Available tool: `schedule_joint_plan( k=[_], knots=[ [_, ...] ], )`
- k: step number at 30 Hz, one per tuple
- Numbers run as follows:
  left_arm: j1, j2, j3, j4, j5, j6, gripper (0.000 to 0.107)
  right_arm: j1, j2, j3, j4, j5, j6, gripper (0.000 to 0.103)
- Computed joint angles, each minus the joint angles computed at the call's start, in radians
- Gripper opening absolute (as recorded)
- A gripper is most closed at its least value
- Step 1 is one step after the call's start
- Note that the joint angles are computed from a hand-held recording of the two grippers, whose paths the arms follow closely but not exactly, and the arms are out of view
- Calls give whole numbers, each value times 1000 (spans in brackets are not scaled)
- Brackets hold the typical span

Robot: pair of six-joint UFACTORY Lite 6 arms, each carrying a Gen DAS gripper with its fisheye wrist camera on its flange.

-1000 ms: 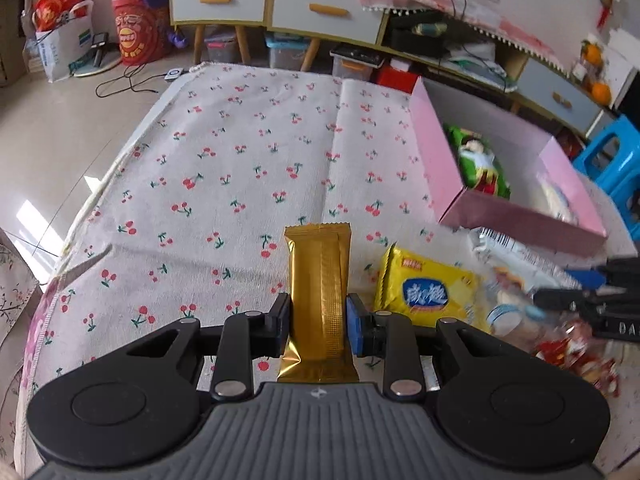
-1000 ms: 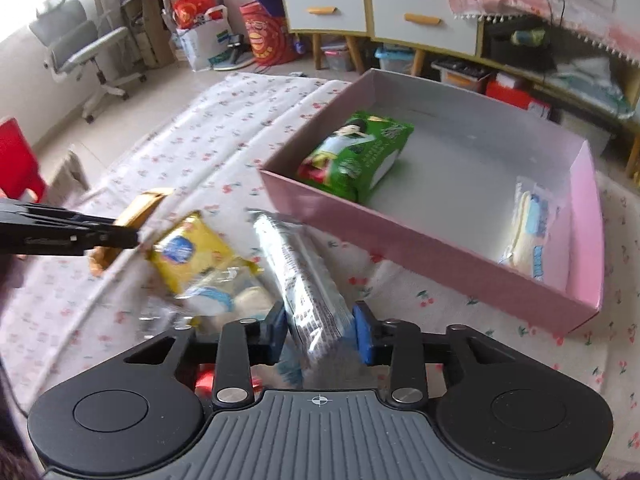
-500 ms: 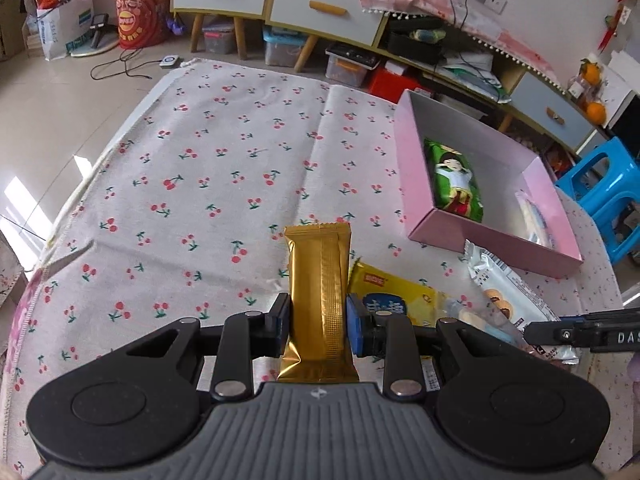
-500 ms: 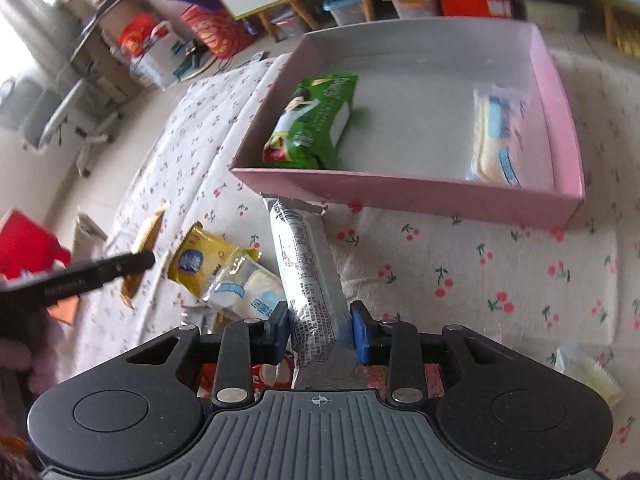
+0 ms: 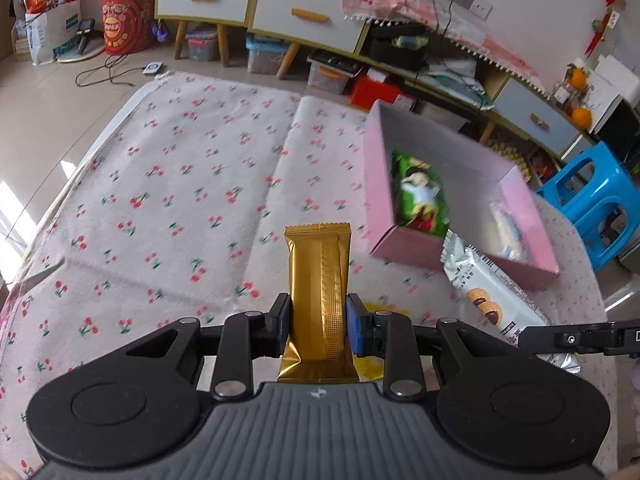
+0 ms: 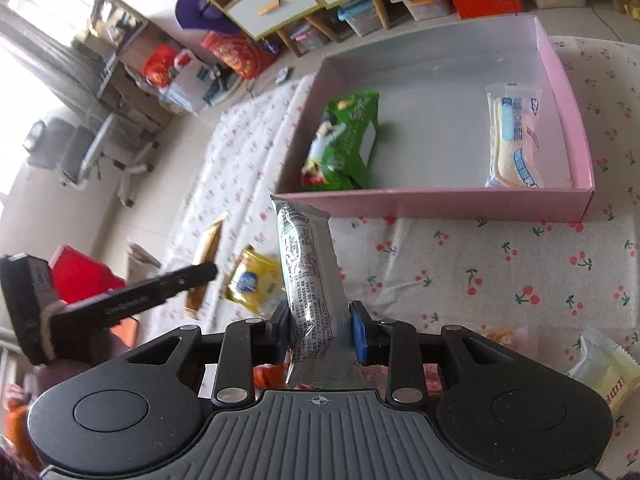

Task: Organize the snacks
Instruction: 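Carry the gold and silver bars into the pink box and release both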

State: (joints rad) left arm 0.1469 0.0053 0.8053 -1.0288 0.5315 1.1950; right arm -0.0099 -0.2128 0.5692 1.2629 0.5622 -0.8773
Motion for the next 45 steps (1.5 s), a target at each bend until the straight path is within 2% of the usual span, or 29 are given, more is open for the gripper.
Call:
schedule_joint_plan(
  k=[9,15,20,24,27,31,39,45],
  knots=[
    [-146,-5,16,-139,-29,9,26,-180,-58,-4,114,80,-48,30],
    [-310,62,72,-299,-122,102,26,-238,-15,3,226,47,-119,30],
    [-387,235,253,-313,-115,31,26,-267,119,104,272,17,-156,30],
    [-452,327,345,-329,-159,43,26,-266,234,179,361,-4,-235,30],
    [-454,373,354,-442,-149,138,26,-262,305,197,474,-4,-345,30],
    [-447,413,351,-501,-147,210,26,-237,394,246,514,-40,-400,30],
    [-451,471,389,-460,-166,187,26,-235,493,284,612,-47,-516,30],
    [-464,464,382,-522,-197,249,26,-244,519,285,693,-30,-595,30]
  ],
)
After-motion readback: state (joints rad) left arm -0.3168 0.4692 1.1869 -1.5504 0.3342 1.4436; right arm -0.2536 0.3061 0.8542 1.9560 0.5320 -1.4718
